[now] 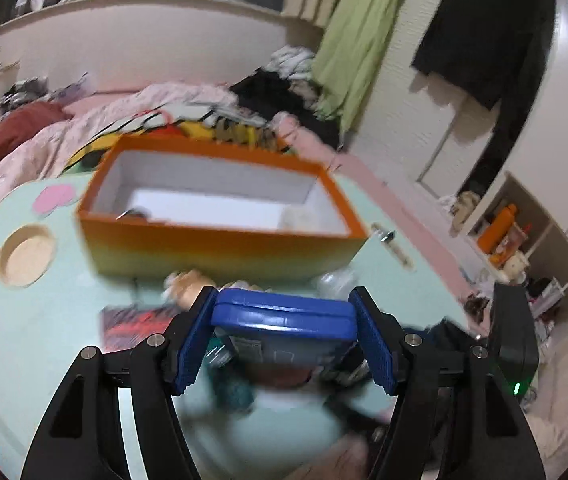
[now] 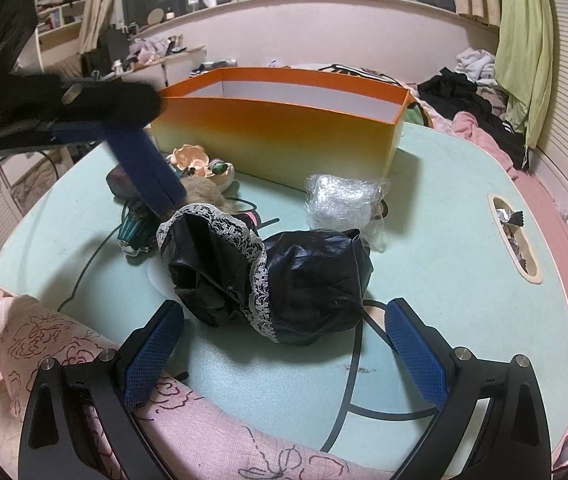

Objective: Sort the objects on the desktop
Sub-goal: 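Grasp the blue tin in the box with the left gripper, place it on the table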

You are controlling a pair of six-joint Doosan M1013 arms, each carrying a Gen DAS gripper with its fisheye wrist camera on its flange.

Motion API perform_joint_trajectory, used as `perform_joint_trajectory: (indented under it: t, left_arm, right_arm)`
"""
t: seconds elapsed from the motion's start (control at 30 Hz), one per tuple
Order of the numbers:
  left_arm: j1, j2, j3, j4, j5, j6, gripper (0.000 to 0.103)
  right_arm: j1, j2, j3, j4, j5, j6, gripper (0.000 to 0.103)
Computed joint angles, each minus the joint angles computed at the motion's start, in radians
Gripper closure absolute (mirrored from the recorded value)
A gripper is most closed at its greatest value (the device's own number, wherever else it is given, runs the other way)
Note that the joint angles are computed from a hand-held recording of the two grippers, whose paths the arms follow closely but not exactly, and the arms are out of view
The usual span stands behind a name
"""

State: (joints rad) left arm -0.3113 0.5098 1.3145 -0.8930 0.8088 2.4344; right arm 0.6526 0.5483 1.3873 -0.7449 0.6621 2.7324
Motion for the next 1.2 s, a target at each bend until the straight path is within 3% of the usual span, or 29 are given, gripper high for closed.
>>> perform_joint_trajectory:
  t: [0.23,0.3,0.33,0.4,0.5,0.63,0.73,0.8,0.83,0.97,1.07,1.2]
  left_arm:
    - [0.000,0.000,0.009,-0.064,-0.020,0.028,0.029]
    - [0.008,-0.020,0.037,-0.087,-0.061,0.067,0.020]
    - [0.009,-0.033,0.053,-0.077,-0.100,0.071,0.020]
    - [0.015,-0.046,0.062,-0.026,-0.113,0.053,0.020]
    - [0.023,-0.061,0.074,0.089,-0.072,0.039,0.020]
    - [-0.002,-0.110,0.172,0.290,-0.192,0.048,0.020]
    - [-0.024,-0.108,0.206,0.443,-0.231,-0.066,0.020]
    - [-0.022,-0.090,0.206,0.410,-0.217,-0.104,0.016]
    - [-0.023,-0.092,0.220,0.388,-0.263,-0.124,0.016]
    - [-0.042,-0.086,0.228,0.459,-0.345,-0.231,0.015]
    - [-0.049,-0.076,0.225,0.513,-0.380,-0.318,0.005]
    - [-0.050,-0.082,0.244,0.493,-0.422,-0.309,0.005]
  right_arm:
    - [0.000,0.002,-0.002,0.000,0.000,0.000,0.002]
    - [0.000,0.000,0.000,0.000,0.000,0.000,0.002]
    - [0.000,-0.001,0.001,-0.001,0.000,0.000,0.002]
    - [0.000,-0.001,0.001,-0.001,-0.001,0.001,0.002]
    - [0.000,0.000,0.000,-0.001,0.000,0.001,0.002]
    - [0.000,0.000,0.000,-0.001,0.000,0.001,0.002]
    - [0.000,-0.001,0.003,-0.002,-0.001,0.002,0.002]
    - [0.001,0.001,-0.001,0.001,0.004,-0.003,0.002]
    - [0.001,0.003,-0.004,-0.002,0.006,-0.002,0.002]
    - [0.002,0.004,-0.006,-0.003,0.006,0.000,0.002]
    - [0.001,0.002,-0.003,-0.003,0.005,-0.001,0.002]
    - [0.001,0.001,-0.002,-0.003,0.004,-0.001,0.002]
